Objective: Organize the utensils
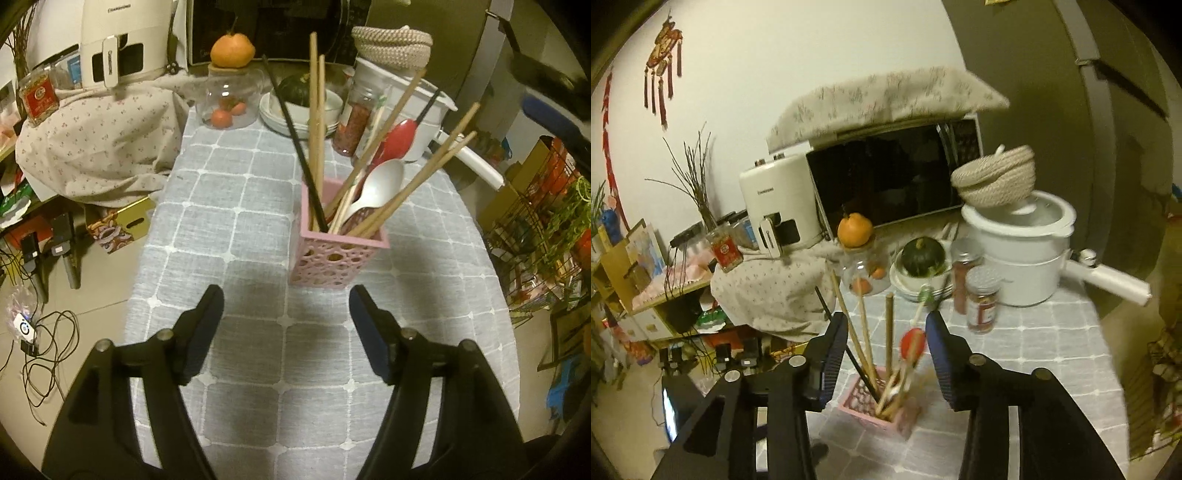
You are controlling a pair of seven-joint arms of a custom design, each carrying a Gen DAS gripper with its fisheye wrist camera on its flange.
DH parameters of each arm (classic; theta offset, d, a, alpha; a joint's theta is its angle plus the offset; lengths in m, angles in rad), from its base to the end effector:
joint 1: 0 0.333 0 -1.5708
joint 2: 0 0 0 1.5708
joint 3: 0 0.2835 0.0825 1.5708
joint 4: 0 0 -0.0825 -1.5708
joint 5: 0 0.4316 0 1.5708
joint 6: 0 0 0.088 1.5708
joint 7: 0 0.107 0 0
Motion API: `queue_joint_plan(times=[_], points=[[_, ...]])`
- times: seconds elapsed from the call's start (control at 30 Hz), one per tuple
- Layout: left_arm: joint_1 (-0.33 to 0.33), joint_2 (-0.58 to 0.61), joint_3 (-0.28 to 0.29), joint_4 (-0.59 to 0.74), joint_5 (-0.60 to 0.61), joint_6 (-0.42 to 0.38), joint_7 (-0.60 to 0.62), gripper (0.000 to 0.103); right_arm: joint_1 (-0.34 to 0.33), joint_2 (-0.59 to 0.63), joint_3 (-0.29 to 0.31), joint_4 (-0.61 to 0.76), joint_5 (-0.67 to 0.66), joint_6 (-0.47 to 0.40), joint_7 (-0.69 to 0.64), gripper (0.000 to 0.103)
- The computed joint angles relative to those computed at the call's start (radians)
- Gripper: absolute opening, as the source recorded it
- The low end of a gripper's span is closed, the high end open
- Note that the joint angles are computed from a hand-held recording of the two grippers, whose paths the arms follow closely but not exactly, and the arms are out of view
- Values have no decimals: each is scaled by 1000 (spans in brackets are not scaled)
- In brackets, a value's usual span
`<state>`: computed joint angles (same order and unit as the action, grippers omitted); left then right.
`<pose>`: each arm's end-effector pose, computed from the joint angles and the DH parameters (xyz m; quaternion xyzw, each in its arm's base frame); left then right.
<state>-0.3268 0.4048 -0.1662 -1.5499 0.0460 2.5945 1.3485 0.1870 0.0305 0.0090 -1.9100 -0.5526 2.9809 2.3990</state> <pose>0.6705 -0.3416 0.4462 -0.5753 0.7538 -0.2932 0.1213 0.6367 0.1637 0.5469 -0.5666 0.6487 -0.2943 0.4142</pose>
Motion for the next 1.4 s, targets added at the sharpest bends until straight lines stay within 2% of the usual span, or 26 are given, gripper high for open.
queue_joint_plan(times=[0.13, 0.2, 0.43, 0.53, 0.67, 0.8, 0.93, 1.03, 1.3, 1.4], points=[[-13, -55, 7, -62, 30, 52, -21, 77, -26, -134, 11, -121, -127, -42, 122, 60], [-22, -80, 11, -90, 55, 76, -42, 82, -48, -187, 29, -173, -143, -62, 141, 64], [-42, -160, 11, -178, 150, 144, -91, 88, -130, -353, 94, -353, -158, -104, 221, 78], [-60, -189, 25, -207, 233, 169, -164, 92, -151, -383, 119, -375, -170, -163, 241, 81], [-70, -221, 36, -226, 347, 177, -276, 96, -183, -429, 158, -407, -237, -196, 311, 89], [-73, -242, 42, -233, 479, 174, -411, 103, -179, -450, 160, -417, -256, -207, 338, 90], [-61, -253, 30, -241, 571, 177, -487, 103, -189, -450, 175, -409, -292, -236, 360, 92], [-47, -257, 14, -248, 570, 190, -488, 103, -190, -443, 189, -397, -336, -284, 376, 92], [-32, -262, 2, -258, 553, 210, -483, 103, -156, -423, 160, -387, -342, -326, 387, 96], [-32, -263, 1, -257, 550, 209, -481, 103, -141, -410, 153, -377, -332, -346, 373, 103]])
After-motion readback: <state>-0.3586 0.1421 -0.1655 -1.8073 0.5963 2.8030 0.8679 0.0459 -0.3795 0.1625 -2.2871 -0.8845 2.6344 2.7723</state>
